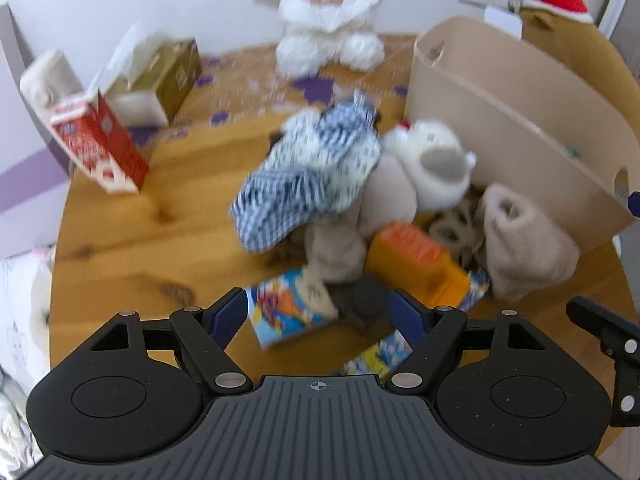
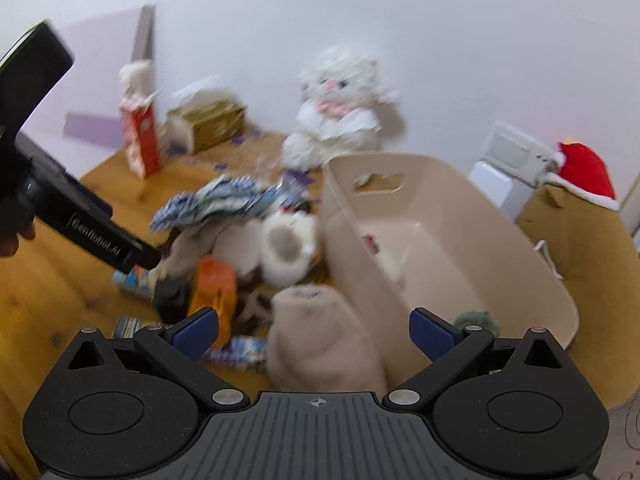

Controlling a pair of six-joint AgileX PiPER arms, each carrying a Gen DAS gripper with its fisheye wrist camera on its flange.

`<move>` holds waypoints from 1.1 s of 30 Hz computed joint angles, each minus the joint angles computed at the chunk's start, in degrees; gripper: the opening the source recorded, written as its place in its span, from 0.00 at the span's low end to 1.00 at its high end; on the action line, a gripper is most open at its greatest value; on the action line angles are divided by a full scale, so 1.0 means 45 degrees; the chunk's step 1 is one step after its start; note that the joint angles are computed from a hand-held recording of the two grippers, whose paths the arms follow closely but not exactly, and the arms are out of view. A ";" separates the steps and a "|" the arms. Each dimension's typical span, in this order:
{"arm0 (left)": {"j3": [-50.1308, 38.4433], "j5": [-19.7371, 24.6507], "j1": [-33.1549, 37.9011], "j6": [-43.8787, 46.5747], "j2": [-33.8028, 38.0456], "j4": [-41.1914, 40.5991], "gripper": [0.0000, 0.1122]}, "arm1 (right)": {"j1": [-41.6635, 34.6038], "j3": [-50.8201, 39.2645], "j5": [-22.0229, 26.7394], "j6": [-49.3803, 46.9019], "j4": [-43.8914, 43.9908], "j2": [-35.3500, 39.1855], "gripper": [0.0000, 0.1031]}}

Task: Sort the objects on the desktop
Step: 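Grasp the black cube with the left tool while the right tool grasps the beige towel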

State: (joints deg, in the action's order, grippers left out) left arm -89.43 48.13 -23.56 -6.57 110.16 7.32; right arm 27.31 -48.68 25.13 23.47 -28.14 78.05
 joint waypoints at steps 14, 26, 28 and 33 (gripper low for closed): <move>0.0333 0.0492 0.0140 -0.0018 0.0464 -0.1525 0.71 | 0.0136 0.0587 0.0251 -0.0772 0.0868 0.1052 1.00; -0.1116 0.0610 -0.0972 -0.2837 0.1361 -0.0286 0.72 | -0.0550 0.0487 -0.0731 -0.0093 0.0059 0.2402 1.00; -0.1106 0.0664 -0.0875 -0.3279 0.1478 0.0046 0.72 | -0.0665 0.0516 -0.0971 -0.0237 0.0154 0.2571 1.00; -0.1116 0.0786 -0.0370 -0.4203 0.1685 0.0221 0.72 | -0.0889 0.0471 -0.1452 -0.0730 0.0477 0.3063 1.00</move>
